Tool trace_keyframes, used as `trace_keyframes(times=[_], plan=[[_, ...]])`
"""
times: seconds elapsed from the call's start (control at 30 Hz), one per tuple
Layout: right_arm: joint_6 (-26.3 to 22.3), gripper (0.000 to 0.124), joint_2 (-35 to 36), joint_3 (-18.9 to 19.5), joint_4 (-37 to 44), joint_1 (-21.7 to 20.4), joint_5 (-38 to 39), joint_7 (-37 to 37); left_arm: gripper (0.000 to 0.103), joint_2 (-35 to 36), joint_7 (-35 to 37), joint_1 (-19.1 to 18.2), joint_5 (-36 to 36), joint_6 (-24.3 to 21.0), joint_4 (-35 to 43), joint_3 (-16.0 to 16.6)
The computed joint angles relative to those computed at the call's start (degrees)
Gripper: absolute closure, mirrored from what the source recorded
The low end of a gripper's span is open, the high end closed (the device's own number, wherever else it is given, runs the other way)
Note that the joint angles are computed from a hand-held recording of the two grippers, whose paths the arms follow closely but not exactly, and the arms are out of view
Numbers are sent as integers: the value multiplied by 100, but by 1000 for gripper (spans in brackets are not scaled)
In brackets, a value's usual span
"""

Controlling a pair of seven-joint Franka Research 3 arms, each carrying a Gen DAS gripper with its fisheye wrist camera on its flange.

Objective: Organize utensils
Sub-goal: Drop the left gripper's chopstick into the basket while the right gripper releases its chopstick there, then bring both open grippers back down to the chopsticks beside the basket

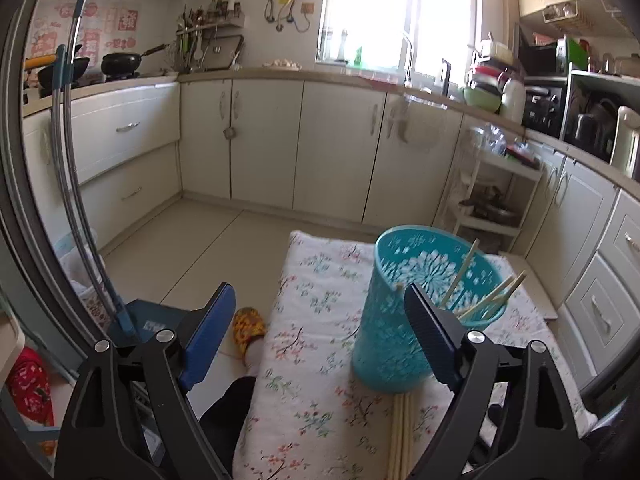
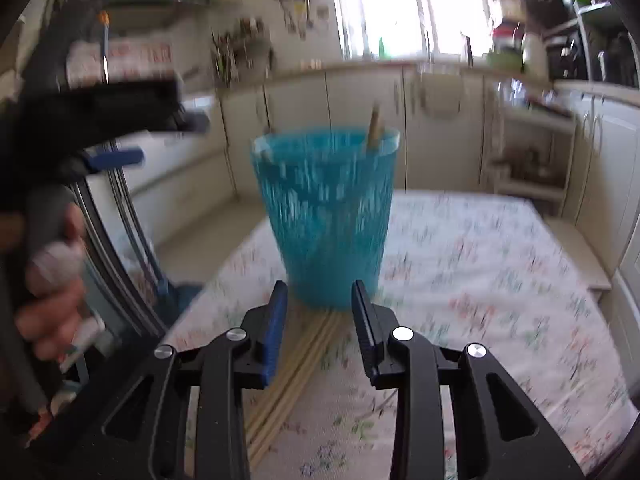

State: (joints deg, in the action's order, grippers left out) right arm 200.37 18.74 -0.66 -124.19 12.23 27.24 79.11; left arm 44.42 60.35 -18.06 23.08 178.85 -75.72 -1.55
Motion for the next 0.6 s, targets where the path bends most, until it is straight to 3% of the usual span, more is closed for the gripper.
trace_keyframes(times=[0.23, 0.6], plan=[[-840, 91, 165, -282, 234, 158, 68, 138, 19, -31, 39, -64, 126, -260, -69, 103], [-1159, 91, 227, -780, 252, 604, -154, 403, 17, -51, 96, -5, 199, -434, -90, 44]])
